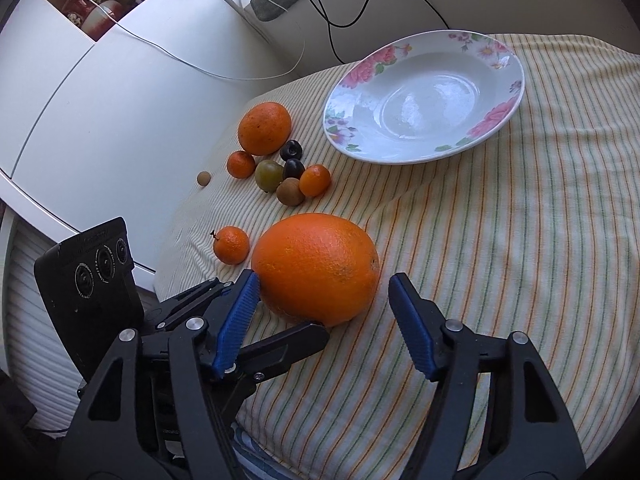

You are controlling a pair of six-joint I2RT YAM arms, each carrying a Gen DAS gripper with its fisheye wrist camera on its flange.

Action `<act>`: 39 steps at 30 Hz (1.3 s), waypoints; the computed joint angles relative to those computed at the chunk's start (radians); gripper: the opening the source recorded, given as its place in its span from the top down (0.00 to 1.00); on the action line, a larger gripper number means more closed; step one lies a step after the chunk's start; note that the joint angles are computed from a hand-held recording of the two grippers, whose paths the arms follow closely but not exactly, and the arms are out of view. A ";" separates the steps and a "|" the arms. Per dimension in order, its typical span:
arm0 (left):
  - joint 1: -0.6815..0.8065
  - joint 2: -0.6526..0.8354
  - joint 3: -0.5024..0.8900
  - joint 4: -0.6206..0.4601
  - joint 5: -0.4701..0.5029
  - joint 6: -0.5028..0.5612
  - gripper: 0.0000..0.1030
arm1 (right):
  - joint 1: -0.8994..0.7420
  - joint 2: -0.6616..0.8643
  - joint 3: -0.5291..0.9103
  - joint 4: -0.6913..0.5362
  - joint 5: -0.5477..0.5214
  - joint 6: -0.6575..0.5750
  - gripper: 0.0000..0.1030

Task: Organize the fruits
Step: 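Close the left tool on the large orange while the right tool clamps its other side, then lift the large orange with both tools and lower it onto the white plate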

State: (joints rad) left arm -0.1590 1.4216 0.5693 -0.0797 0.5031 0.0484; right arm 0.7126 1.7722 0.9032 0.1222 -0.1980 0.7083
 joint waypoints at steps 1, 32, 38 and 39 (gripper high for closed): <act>-0.001 -0.002 0.000 -0.003 -0.005 0.007 0.35 | 0.000 -0.001 -0.003 0.009 -0.006 0.000 0.38; -0.047 -0.035 0.028 0.018 -0.085 0.016 0.30 | -0.002 0.021 0.038 -0.019 -0.014 -0.073 0.33; -0.080 -0.010 0.087 0.027 -0.101 0.000 0.30 | -0.041 -0.024 0.021 -0.018 -0.029 -0.074 0.33; -0.084 -0.003 0.098 0.027 -0.102 0.000 0.30 | -0.049 -0.031 0.022 -0.021 -0.031 -0.075 0.33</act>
